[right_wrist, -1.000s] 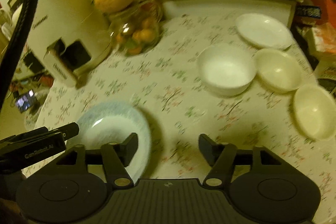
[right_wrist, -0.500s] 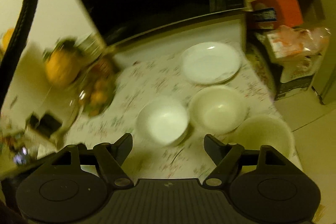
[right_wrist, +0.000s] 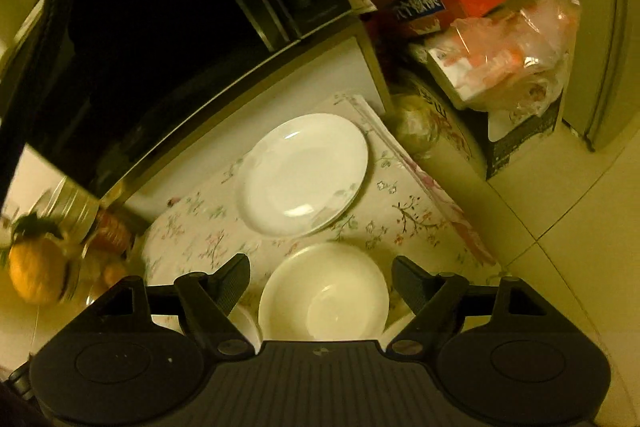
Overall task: Organize plates and bowls
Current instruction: 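Move both grippers to the plain white plate beside the microwave, then close both grippers on the rim of the white plate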
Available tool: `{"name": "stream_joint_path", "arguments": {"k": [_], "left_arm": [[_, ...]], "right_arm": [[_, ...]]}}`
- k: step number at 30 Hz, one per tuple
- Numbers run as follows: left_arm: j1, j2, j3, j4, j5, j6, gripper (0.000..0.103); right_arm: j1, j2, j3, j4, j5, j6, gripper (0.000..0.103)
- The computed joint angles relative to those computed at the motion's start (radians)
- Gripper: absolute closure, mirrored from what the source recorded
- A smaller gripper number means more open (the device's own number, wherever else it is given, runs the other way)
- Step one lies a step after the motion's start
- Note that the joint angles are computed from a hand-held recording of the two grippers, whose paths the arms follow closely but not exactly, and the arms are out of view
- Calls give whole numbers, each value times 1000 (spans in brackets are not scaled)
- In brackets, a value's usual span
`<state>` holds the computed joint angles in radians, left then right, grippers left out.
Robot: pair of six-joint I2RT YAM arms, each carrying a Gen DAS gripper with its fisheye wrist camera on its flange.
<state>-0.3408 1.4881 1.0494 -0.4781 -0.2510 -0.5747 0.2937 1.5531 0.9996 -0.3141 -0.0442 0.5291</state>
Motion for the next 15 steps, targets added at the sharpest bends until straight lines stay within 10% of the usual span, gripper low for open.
{"name": "stream_joint_path", "arguments": {"k": [15], "left_arm": [[44, 358, 255, 25, 41, 48, 17]], "right_arm": [[-63, 321, 222, 50, -45, 24, 29]]}}
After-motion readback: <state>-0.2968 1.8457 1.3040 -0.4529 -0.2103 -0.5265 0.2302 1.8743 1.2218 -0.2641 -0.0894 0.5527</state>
